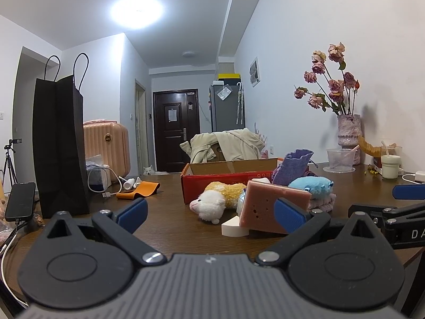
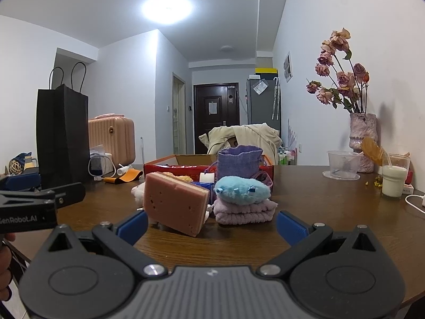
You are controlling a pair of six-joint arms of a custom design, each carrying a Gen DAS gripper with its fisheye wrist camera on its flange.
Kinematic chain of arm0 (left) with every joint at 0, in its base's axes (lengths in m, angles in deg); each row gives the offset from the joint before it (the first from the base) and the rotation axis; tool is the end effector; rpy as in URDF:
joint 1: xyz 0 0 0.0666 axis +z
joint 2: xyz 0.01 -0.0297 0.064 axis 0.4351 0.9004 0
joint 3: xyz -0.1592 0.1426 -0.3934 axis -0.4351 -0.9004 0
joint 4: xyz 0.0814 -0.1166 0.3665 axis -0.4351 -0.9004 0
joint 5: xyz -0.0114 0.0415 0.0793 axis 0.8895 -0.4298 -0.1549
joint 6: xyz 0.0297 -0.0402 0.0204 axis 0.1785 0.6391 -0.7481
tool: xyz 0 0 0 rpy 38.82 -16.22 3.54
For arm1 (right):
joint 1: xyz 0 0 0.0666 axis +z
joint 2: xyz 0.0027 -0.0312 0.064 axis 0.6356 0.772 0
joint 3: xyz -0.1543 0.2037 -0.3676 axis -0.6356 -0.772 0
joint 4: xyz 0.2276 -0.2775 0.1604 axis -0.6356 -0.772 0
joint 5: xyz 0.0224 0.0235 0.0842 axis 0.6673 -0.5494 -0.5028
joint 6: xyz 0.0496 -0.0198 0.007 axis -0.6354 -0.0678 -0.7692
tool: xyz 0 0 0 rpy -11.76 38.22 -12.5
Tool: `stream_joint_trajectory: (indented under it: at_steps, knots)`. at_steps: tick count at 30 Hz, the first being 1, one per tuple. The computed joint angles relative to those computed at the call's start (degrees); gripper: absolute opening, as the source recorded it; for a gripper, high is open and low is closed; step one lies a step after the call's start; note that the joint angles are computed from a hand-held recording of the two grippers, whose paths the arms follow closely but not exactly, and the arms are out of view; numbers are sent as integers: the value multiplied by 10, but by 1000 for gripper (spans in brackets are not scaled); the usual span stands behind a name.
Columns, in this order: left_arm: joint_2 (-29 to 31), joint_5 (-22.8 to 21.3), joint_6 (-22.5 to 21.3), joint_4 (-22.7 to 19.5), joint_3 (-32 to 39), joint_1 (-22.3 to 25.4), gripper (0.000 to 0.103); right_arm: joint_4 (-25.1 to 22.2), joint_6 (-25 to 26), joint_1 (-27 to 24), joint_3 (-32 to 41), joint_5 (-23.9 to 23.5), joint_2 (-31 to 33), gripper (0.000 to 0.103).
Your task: Organize soft objects
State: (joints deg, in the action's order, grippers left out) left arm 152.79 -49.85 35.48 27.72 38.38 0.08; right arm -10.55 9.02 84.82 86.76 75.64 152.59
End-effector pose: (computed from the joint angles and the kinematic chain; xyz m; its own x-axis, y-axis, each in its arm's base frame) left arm 0.3769 -0.1757 0.2991 -0.0732 0.0910 -0.9932 0.2911 0.9544 0.0660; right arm 0.3406 0.3064 0.2879 -0.1857 0.0495 -0.9814 0.0823 0.9960 0.0347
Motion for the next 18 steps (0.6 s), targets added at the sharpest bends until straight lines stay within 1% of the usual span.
stream_joint_trajectory:
  at_steps: [12, 18]
  knots:
    - [0, 0, -1, 3, -2, -1, 103, -11, -7, -1, 2, -2, -1, 103]
    - [1, 1, -2, 6, -2, 0, 103, -9, -6, -1, 1, -1, 0, 103]
